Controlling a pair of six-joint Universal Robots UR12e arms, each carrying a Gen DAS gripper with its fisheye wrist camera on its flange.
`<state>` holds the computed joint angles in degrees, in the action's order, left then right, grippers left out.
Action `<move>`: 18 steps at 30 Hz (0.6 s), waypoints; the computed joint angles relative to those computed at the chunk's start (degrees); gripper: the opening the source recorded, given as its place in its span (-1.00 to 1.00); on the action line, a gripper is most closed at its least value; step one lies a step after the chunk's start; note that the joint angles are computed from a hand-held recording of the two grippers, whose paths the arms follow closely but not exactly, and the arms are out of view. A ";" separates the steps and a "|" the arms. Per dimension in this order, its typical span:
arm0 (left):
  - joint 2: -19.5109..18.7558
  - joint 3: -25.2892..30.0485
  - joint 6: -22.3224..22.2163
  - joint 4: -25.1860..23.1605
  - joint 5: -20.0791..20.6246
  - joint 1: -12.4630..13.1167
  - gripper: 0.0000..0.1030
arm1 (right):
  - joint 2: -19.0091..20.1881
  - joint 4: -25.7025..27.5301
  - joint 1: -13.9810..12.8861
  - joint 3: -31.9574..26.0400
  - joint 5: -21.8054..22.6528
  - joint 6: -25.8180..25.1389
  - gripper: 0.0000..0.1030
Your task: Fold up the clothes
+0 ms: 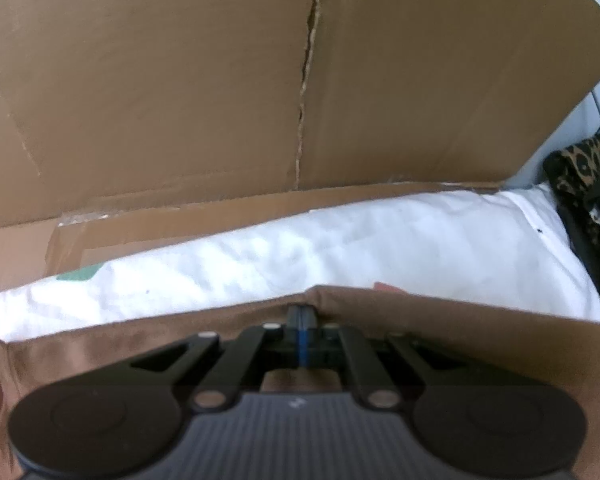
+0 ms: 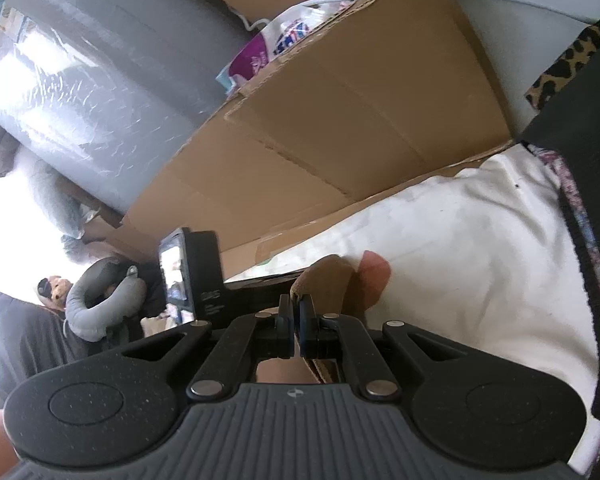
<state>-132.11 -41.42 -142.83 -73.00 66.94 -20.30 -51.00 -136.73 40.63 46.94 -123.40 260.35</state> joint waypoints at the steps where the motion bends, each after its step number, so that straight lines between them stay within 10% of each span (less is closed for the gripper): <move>1: -0.16 0.48 0.41 -0.67 0.05 0.01 -0.99 | 0.23 -0.20 0.01 -0.33 0.12 -0.32 -1.00; 5: -1.04 3.16 1.21 -4.28 0.10 0.19 -0.94 | 1.30 -0.71 0.06 -1.99 0.65 -1.51 -1.00; 10: -2.16 7.46 -2.18 -10.73 -1.65 1.58 -0.31 | 2.83 -0.68 -0.04 -4.55 1.81 -3.00 -1.00; 18: 0.44 5.72 -6.63 -10.08 -5.62 5.18 0.05 | 8.63 6.86 -0.88 -16.23 7.40 -11.04 -1.00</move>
